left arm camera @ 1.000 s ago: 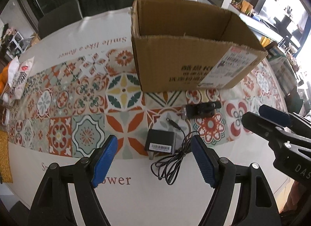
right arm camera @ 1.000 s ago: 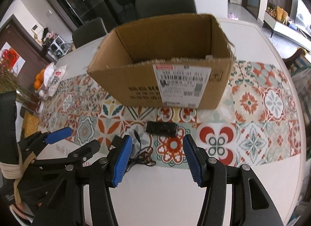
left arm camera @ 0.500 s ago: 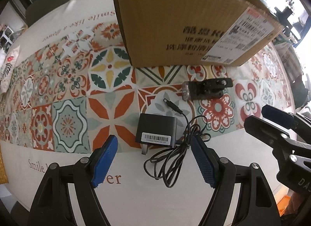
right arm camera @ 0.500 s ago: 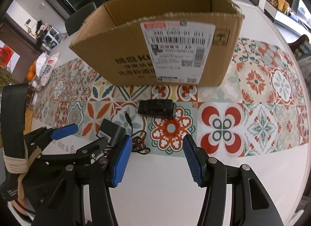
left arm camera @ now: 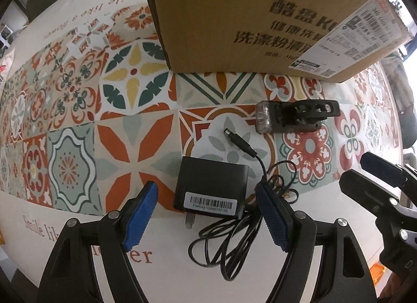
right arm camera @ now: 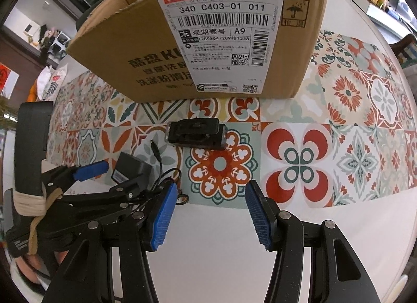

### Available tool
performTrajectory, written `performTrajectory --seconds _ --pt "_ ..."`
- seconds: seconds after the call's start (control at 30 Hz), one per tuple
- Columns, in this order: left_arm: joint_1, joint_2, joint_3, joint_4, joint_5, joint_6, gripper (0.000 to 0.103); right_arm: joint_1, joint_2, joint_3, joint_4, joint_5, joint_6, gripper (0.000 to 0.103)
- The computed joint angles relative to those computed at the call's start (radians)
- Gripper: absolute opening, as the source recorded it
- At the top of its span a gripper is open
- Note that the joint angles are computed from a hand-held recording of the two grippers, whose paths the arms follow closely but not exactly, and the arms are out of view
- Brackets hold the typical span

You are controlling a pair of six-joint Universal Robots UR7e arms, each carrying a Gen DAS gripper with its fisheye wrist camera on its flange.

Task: Organize rigid objects
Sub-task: 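Grasp the black power adapter with the left tool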

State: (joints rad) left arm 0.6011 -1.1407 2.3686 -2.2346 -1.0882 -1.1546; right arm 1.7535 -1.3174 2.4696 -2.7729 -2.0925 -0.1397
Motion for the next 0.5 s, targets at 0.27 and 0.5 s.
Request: performTrajectory --seconds 0.27,0.5 --pt "0.033 0.018 0.006 -0.024 -0.004 0.015 0.069 -0.014 0.024 -0.008 0.003 -0.008 0.002 0.055" --pt "0.017 0.054 0.0 -0.052 0.03 0.008 0.056 -0.017 0.045 -0.012 0.0 -0.012 0.0 0.055"
